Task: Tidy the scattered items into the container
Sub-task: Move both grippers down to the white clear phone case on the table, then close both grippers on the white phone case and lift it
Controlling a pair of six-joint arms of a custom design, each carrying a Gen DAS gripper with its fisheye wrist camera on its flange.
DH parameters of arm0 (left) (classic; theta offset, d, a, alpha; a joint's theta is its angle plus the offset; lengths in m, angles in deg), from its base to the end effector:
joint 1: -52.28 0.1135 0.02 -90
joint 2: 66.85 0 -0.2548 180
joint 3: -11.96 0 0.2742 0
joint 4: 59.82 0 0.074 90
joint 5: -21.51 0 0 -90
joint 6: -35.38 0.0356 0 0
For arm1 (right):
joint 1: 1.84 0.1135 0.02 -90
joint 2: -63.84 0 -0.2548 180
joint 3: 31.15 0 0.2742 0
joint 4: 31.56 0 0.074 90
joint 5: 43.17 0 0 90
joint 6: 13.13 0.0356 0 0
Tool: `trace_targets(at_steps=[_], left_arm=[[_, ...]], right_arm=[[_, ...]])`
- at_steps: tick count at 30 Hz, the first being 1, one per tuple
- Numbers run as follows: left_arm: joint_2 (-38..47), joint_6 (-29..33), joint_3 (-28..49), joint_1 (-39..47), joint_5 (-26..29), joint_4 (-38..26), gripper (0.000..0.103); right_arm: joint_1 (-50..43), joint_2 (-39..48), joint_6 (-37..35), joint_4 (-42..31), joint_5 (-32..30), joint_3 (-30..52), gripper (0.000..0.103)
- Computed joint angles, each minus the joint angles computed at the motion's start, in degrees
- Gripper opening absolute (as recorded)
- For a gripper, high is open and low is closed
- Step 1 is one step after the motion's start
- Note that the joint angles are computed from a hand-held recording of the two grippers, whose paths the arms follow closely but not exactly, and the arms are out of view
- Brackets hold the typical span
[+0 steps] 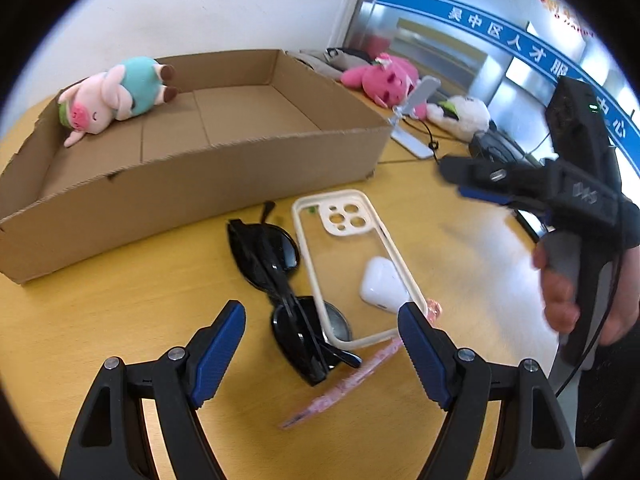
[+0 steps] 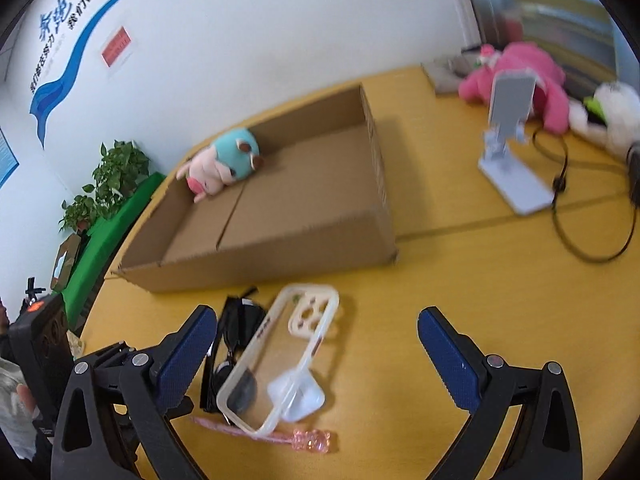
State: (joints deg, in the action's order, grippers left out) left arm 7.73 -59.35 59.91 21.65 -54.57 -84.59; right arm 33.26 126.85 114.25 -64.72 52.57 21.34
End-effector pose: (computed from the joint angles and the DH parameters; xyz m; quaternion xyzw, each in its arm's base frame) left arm 0.2237 -0.1424 0.1514 0.2490 0.9040 -0.2086 0.2778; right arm 0.2091 0.1426 0.2149 0.0380 0.9177 0.1951 0.3440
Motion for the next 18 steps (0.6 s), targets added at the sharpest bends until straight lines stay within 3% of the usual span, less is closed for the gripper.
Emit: trace_targets(at_steps=[5,7,9,11,12,13,15,18], left_arm=[[0.17,-1.35,0.11,-0.86,-0.78,0.21,0.078],[-0.18,-1.67,-0.23,-1.11,-1.44,0.26,0.078],[-0.85,-1.92,-0.79,-0.98,-1.41,0.21,0.078],[-0.97,-2.08,-1.04,-0.51,-0.3,0.32,0.078],[-0.7,-2.2,-0.86,-0.27,0.44,0.21,0.078],[-0.51,-2.31,-0.64,-0.23,0.86,0.06,0.078],[0.61,-2.18,0.44,-0.56,1.63,-0.66,0.065],[3.14,-2.03,2.67,-1.42,2.62,-2.08,0.062]], right_arm=[[-2.61,12.96,-1.05,7.33,-5.83,2.3,0.096],[-3.86,19.14,-1.62,7.9,-7.39,4.61,0.08],[-3.71,20.81,-2.38,9.48,-6.82,4.5,0.074],[-3.18,21.52,-3.01,8.32,-6.62,5.44,0.056],[-3.01,22.03,-3.37,8.05,-7.08,5.77,0.027],[-2.8,22.05,-3.62,8.72,-7.38,5.35,0.026],[-2.83,21.24,-2.92,10.49,-7.51,3.7,0.023],[-3.65,19.54,-2.05,11.61,-7.62,1.43,0.017]])
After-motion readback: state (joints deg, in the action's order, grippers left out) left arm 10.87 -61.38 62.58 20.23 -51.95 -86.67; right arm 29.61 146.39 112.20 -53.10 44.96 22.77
